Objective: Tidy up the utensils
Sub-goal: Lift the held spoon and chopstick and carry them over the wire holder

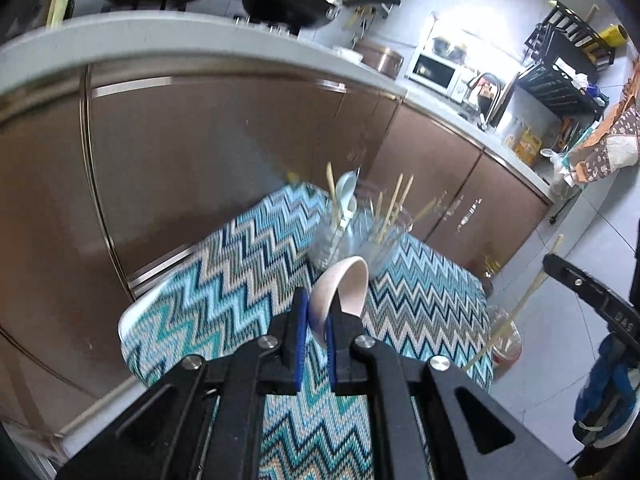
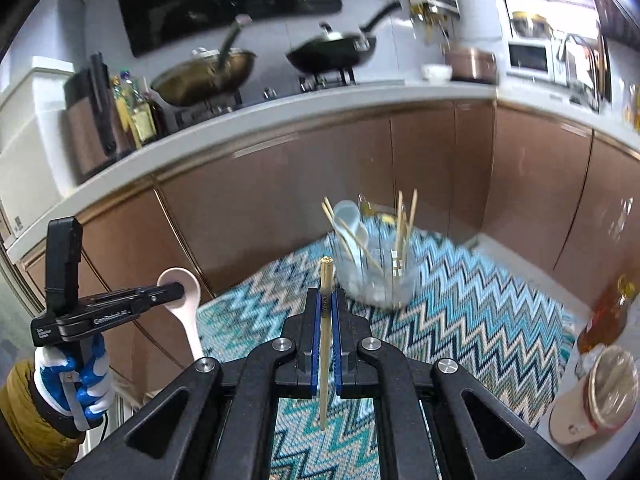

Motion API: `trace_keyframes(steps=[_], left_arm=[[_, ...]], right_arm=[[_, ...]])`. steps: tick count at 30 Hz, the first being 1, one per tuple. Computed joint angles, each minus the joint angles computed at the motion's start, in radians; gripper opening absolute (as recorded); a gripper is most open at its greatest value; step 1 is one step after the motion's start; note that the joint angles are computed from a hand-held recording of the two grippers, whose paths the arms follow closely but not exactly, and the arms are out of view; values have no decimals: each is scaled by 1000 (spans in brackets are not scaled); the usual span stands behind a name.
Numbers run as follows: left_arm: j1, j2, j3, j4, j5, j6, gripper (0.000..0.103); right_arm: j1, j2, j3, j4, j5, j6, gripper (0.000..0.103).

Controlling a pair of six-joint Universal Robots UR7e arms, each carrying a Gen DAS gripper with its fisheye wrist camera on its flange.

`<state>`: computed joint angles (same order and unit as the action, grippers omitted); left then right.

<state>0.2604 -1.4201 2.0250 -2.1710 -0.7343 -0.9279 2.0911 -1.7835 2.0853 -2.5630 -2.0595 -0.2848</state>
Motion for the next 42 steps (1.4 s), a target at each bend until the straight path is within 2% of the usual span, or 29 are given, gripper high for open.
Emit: trace_keyframes(steps=[3,5,9,12,15,20,25,30,36,42], left_arm=[[4,40,-54,-13,58,35,7],[18,75,-87,-69,90,76,7],[44,168,-148,-200,183,183,7],[65,252,-194,-336,262,299,7],[96,348,-245,-546,311,466,7],[150,478,-325,-789,317,669,7],[198,594,-406,-899,306,769,7],[227,690,-466,-1022,297,897,7],[251,745,-480,-1080,258,940,7],[271,765,-469,-1049,221,907,8]], right_arm=[[35,25,-33,-45,-4,-34,5],[46,45,-48,-104,2,-72,5],[39,92,-69,-256,62,-158,5],[16,133,-83,-372,112,-224,5],[-21,175,-102,-474,162,-282,5],[-86,246,-129,-586,227,-338,5],[-156,310,-146,-658,278,-375,5],[-217,354,-151,-665,315,-385,5],[-263,390,-146,-664,333,-396,5],[-296,417,-144,-646,323,-402,5]])
